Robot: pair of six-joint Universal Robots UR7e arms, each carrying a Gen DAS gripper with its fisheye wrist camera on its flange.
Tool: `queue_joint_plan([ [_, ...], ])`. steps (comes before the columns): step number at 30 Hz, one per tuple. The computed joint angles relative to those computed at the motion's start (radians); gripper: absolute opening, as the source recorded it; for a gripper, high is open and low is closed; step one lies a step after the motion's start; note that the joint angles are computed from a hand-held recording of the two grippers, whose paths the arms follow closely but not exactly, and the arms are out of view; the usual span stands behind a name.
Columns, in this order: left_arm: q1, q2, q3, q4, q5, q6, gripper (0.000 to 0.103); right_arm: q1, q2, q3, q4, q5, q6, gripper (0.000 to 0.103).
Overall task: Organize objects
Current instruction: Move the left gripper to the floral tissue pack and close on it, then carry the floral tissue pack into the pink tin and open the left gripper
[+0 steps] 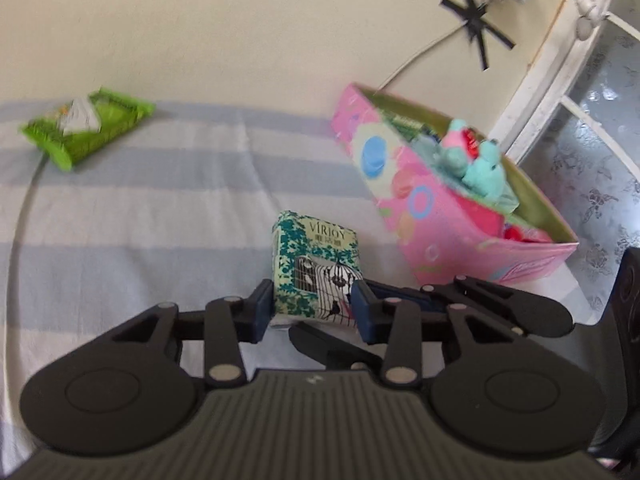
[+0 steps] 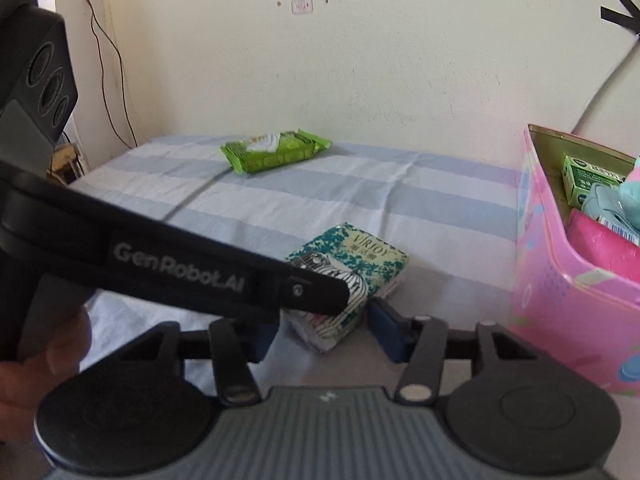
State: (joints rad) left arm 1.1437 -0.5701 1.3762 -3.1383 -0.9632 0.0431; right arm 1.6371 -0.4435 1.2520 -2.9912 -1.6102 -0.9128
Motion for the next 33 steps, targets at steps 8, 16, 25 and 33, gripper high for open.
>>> queue_joint_plan([
  [8, -0.044, 0.118, -0.233, 0.029, -0.124, 0.139, 0.044, -0.026, -0.069, 0.02, -0.193, 0.089, -0.031, 0.049],
  [16, -0.029, 0.391, -0.734, 0.305, -0.102, 0.136, 0.047, -0.048, 0.039, -0.355, 0.131, -0.014, 0.103, 0.049],
  [25, -0.028, 0.524, -0.968, 0.365, 0.004, 0.154, 0.063, -0.06, 0.168, -0.578, 0.193, -0.028, 0.112, 0.059],
  [33, -0.055, 0.43, -0.753, 0.165, 0.07, 0.179, 0.071, -0.096, 0.006, -0.278, 0.015, 0.062, 0.19, 0.059],
])
